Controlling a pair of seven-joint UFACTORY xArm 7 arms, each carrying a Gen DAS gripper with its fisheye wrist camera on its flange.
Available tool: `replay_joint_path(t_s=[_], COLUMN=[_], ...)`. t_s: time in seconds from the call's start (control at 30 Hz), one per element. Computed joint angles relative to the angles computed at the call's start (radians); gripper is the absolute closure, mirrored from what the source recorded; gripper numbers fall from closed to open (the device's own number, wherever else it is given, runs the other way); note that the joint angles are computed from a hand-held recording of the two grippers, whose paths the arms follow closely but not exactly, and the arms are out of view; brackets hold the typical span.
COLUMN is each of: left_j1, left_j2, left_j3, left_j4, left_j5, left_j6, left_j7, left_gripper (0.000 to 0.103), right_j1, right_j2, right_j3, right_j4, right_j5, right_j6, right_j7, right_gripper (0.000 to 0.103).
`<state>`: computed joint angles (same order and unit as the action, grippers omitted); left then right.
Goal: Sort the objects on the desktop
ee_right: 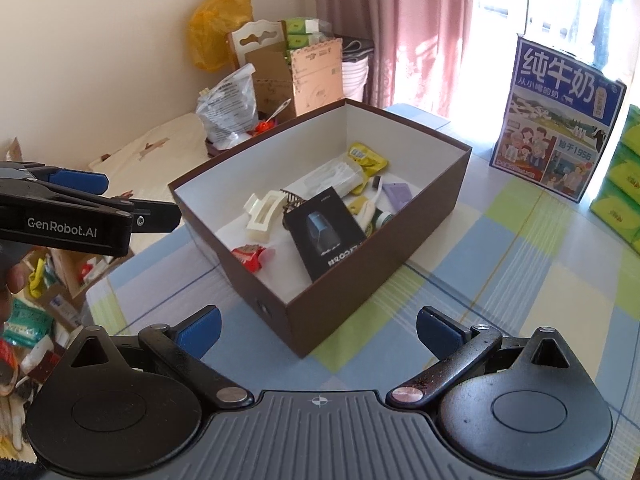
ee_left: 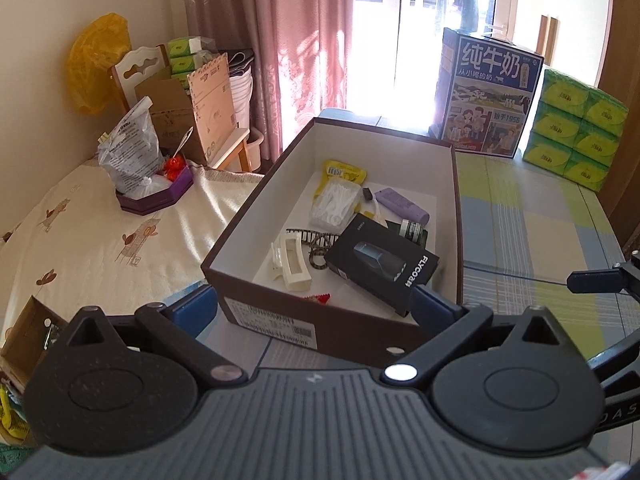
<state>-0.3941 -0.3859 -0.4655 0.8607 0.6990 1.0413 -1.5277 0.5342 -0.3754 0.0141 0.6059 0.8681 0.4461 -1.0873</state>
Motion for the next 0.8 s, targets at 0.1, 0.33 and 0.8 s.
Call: replay_joint_path(t_s=[0.1,0.33,0.8], left_j1=[-0.011,-0.059,-0.202], left_j2=[0.012,0.067,0.215], left_j3=[-0.018,-0.046,-0.021], left_j4=[0.015,0.074,0.200], left_j5=[-0.017,-0.023,0.008], left_j6=[0.027,0.115,0.228], left_j7=[-0.021,-0.080,-0.194], left_gripper=[0.002,0.002,0.002], right_j1=[-0.006,-0.027,-0.103], right_j2=[-0.028,-0.080,-0.144], right_j3=[-0.013,-0.047,-0.100], right_j4=[-0.019,-0.058,-0.105], right_j5=[-0.006,-0.014,-0.065], right_j6=[0.025,0.078,0.165], right_j7=[-0.016,-0.050,-0.102], right_gripper=[0.002,0.002,0.002])
